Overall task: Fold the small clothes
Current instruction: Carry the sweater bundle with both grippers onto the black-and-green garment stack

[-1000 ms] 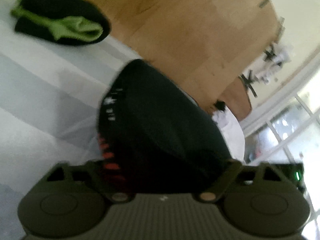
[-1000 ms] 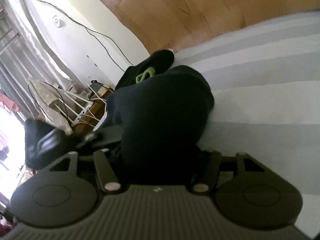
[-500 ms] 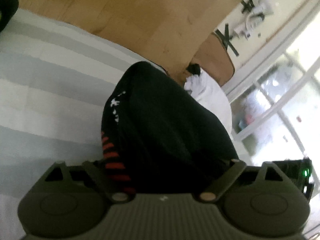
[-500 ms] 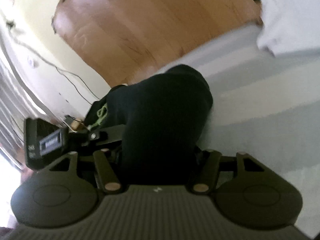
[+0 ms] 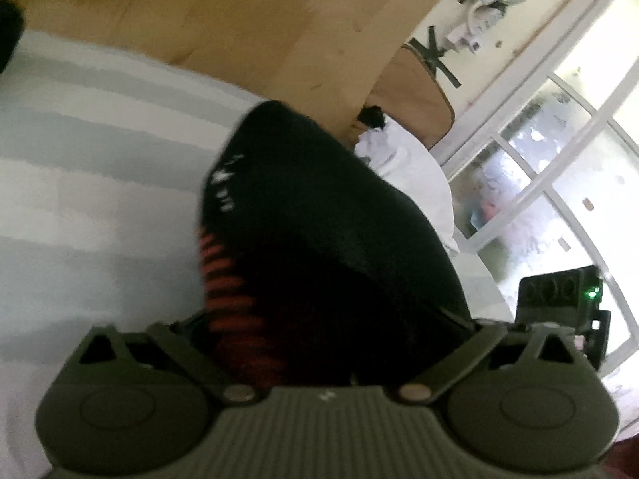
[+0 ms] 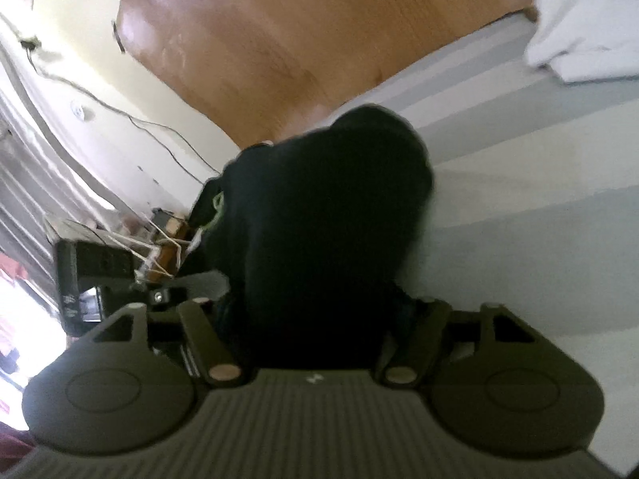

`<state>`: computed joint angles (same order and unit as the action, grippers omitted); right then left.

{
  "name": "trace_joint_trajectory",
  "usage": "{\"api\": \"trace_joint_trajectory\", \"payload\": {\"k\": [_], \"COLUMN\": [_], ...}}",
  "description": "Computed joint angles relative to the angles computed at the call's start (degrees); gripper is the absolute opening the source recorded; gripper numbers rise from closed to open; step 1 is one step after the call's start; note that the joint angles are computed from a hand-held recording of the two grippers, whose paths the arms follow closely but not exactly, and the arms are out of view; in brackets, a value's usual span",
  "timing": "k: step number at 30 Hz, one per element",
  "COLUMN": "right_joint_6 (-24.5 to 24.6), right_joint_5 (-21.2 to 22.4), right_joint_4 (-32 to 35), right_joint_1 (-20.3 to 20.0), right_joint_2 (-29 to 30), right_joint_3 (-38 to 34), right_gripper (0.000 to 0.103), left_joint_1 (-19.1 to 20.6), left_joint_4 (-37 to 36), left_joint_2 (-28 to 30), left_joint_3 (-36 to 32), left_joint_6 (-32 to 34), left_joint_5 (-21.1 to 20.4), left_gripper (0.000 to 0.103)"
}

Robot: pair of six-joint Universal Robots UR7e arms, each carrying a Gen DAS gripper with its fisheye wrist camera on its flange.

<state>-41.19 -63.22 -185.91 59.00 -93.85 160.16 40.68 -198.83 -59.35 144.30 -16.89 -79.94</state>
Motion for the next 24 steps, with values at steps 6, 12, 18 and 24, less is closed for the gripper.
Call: {"api": "trace_joint_trajectory", "payload": {"k": [6, 12, 18, 24], "right_joint_6": [3.8, 8.7, 12.4, 17.2], "right_joint_5": [0.2, -1.2, -1.6, -7.1], "right_joint_4": [1.8, -1.4, 0.9, 7.2], "right_joint_1": [6.4, 25.1, 38.3, 41.3], "right_joint_2": [0.0, 12.1, 32.8, 50.5], "right_joint_3": [-2.6, -14.5, -35.9, -55.4], "right_gripper": [0.057, 0.057, 0.058, 0.058], "left_joint_1": [4.8, 3.4, 5.0, 16.0], "left_joint_4": [-4.2, -11.6, -4.8, 0.6], "left_joint_2": [-1.5, -13.4, -26.7, -23.1], "left_joint_3": [0.0, 3.5, -1.0, -12.2], "left_joint_6": [-1.7, 4.7, 13.0, 15.2], "left_joint_5": [-5.7, -0.5, 11.8, 17.9], "left_gripper": [0.059, 0.059, 0.060, 0.061]}}
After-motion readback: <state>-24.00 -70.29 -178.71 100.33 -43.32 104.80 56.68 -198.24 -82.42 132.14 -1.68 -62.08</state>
